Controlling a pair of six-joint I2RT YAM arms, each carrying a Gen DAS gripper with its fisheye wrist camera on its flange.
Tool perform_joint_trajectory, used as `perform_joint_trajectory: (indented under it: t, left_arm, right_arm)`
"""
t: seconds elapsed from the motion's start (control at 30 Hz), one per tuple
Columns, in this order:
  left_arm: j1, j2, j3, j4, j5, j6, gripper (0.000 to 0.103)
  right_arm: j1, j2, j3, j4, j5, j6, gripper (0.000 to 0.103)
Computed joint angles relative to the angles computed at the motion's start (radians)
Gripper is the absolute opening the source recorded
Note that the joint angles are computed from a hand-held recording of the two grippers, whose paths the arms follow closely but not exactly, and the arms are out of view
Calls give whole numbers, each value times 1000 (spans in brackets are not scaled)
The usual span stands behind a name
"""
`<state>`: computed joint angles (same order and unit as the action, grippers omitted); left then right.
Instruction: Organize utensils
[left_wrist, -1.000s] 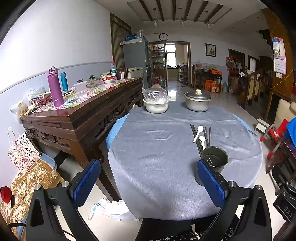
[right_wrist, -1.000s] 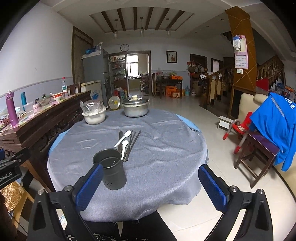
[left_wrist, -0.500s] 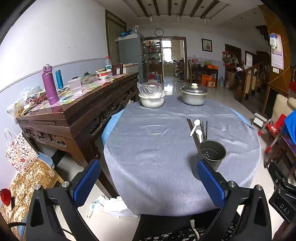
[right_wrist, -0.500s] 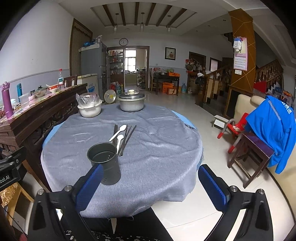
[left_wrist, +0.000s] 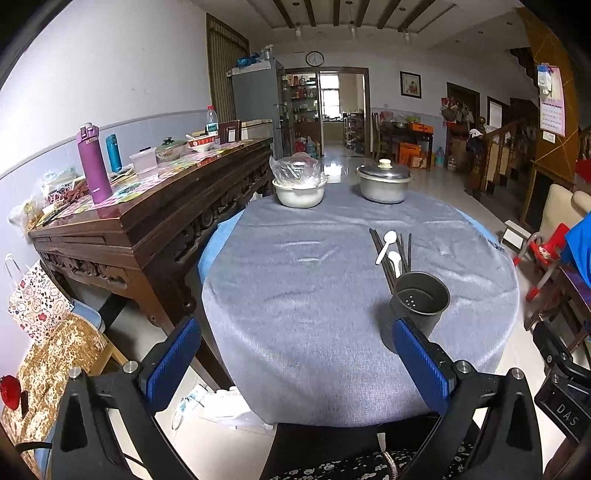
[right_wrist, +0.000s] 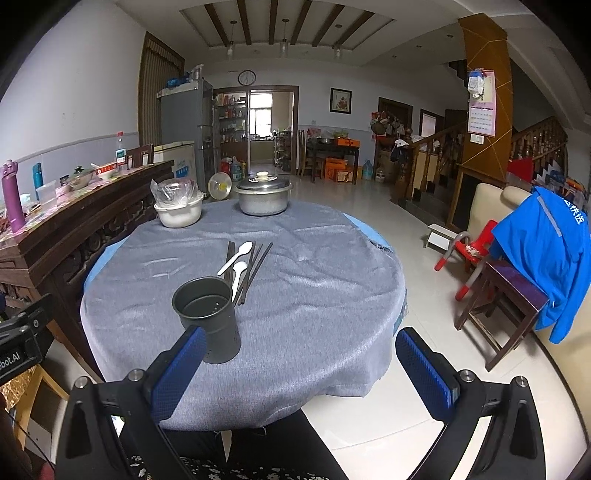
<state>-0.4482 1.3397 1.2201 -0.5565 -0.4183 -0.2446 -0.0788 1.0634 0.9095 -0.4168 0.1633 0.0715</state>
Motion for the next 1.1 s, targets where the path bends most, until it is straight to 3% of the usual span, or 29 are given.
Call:
perform_joint_trajectory:
  t: [0.67, 0.83, 1.1]
  left_arm:
    - [6, 22, 11, 0, 14, 6, 103]
    - [42, 72, 67, 7, 25, 16, 103]
    - [97, 251, 267, -32, 17, 43, 103]
  right_arm:
    - [-6, 17, 8, -10, -9, -1, 103]
    - [-40, 63, 51, -6, -49, -19, 103]
    - [-122, 257, 242, -19, -169, -21, 103]
